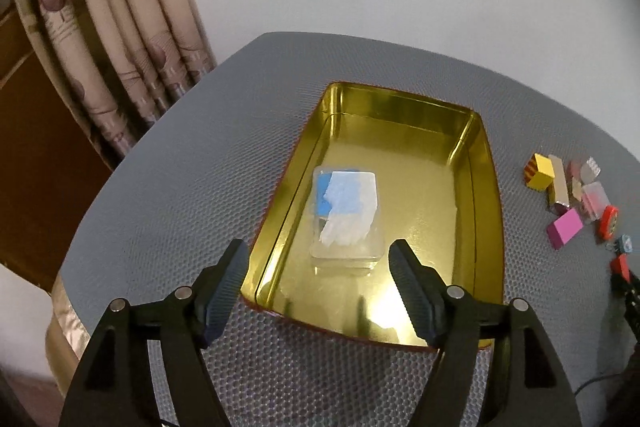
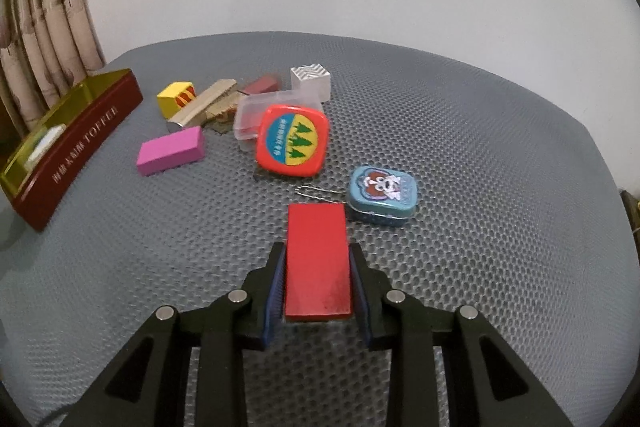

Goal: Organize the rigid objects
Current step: 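Carry the clear plastic box into the gold tin and open the left tool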

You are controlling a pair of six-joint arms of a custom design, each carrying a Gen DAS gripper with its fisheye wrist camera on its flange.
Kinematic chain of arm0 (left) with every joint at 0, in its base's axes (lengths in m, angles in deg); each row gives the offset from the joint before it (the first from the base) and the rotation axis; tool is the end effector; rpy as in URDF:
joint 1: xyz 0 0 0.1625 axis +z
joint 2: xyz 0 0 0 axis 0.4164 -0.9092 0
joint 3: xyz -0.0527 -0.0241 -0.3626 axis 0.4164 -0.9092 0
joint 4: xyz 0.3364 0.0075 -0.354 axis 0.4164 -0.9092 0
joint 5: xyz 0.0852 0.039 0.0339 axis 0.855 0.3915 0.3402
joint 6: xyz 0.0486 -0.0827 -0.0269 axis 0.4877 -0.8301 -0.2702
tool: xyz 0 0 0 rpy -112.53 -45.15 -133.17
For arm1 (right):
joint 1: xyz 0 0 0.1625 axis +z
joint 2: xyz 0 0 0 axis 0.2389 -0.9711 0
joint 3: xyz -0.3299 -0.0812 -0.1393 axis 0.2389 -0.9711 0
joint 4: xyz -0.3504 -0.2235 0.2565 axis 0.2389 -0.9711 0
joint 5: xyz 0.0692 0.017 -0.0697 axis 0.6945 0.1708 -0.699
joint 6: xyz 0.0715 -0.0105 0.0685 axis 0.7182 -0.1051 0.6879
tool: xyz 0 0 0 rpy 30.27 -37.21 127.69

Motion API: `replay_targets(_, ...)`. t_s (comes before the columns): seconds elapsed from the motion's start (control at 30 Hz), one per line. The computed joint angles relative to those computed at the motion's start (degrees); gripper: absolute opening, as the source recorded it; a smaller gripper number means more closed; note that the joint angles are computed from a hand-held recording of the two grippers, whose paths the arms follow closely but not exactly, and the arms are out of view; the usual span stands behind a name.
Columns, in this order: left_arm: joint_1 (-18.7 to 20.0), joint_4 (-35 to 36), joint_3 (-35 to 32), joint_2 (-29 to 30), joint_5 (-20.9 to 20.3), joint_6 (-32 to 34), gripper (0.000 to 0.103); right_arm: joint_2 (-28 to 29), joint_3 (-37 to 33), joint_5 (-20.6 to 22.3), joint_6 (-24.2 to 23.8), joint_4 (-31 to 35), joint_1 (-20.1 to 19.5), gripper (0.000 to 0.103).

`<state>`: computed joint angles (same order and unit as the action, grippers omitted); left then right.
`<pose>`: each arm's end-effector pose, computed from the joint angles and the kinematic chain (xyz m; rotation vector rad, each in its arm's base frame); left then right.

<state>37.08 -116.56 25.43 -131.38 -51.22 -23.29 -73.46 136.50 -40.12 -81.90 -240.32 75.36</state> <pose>-0.1770 -0.7824 0.2321 0.2866 2.1923 -0.7218 0.0815 -0.7734 0.2123 0.6474 -2.3369 0.6721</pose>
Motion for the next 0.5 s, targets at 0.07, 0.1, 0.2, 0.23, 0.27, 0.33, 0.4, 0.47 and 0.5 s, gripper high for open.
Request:
replay_targets(0.07,0.11,-0.9,0.36,-0.27,0.12,-0.04,0.073,-0.46,0.47,0.41,0.83,0.33,0.51,0.03)
replay_targets(0.1,0.12,-1.66,0.62,-0.32,0.53,-0.03,0.074,-0.5,0.68,0.38,0.76,-0.09,0.89,0.03)
replay_targets(0.2,0.28,-1.53,0.44,-0.41,0.35,-0.21,0.074,-0.42,0.58,0.68,1.47,0.89,1.86,0.03)
replay_targets(0.23,0.32,-1.75,0.47,-0.43,0.31,-0.09,0.074,-0.18,0.56,0.35,1.25,0.64,2.32,0.03)
replay_targets(0.27,0.32,-1.9,0.46,-0.42,0.3,0.12,0.074,-0.02,0.57,0.1,0.96,0.53,2.7,0.03)
replay_targets(0.33,0.34,-2.71,0.47,-0.45,0.75,0.31,0.077,0.2,0.38,0.72,1.27,1.58,3.46,0.03)
replay_targets(0.4,0.59,-1.67,0.38,-0.8,0.17,-0.1,0.078,0.54,0.0,1.24,1.67,2.59,4.34,0.03)
replay_targets(0.47,0.76,-1.53,0.32,-0.83,0.38,-0.56,0.078,0.85,-0.24,2.43,1.67,3.14,5.17,0.03)
replay_targets(0.5,0.92,-0.84,0.06,-0.8,0.66,-1.11,0.078,1.25,-0.62,2.88,1.69,3.4,5.61,0.03)
